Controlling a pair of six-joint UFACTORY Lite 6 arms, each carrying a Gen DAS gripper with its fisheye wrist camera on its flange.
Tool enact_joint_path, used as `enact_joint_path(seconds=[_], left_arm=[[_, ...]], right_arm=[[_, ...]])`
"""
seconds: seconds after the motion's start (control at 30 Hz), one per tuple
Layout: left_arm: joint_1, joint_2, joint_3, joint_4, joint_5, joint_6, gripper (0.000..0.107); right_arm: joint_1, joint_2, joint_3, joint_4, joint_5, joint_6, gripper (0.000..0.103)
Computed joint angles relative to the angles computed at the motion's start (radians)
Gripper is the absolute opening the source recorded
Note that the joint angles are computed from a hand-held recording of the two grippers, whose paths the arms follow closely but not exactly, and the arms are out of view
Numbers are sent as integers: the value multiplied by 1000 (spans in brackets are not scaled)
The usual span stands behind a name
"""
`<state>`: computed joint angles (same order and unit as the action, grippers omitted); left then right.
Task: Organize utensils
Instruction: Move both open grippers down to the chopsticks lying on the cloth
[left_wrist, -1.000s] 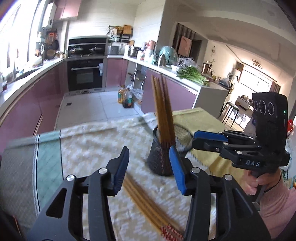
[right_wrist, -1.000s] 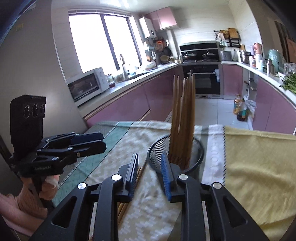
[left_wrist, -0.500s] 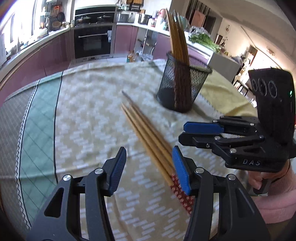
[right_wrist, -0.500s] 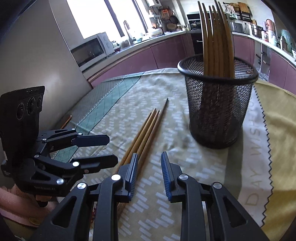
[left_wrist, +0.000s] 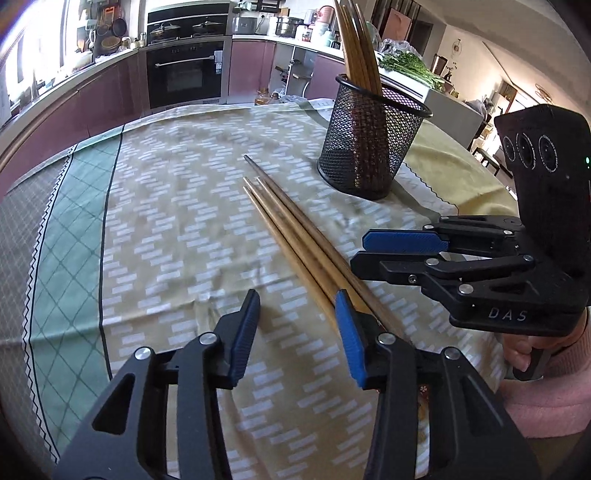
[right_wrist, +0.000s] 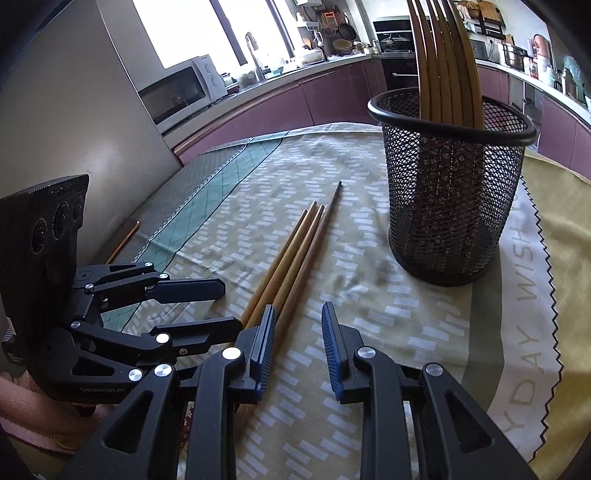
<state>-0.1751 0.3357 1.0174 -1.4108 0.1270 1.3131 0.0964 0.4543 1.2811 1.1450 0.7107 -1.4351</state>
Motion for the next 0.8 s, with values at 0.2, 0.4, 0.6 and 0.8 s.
enact_joint_path(seconds=[0.2,0.4,0.6,0.8], left_arm=[[5,28,37,113,7,-106,34],[16,49,70,237,14,-222,25],[31,64,85,197,29,-187,20],[35,69,95,283,37,-280,19]], right_arm=[[20,5,5,-8,-28,7,24],[40,17,20,-12,-45,18,24],[48,25,32,-26,-57,34,24],[45,24,42,-56,-62,73,23]])
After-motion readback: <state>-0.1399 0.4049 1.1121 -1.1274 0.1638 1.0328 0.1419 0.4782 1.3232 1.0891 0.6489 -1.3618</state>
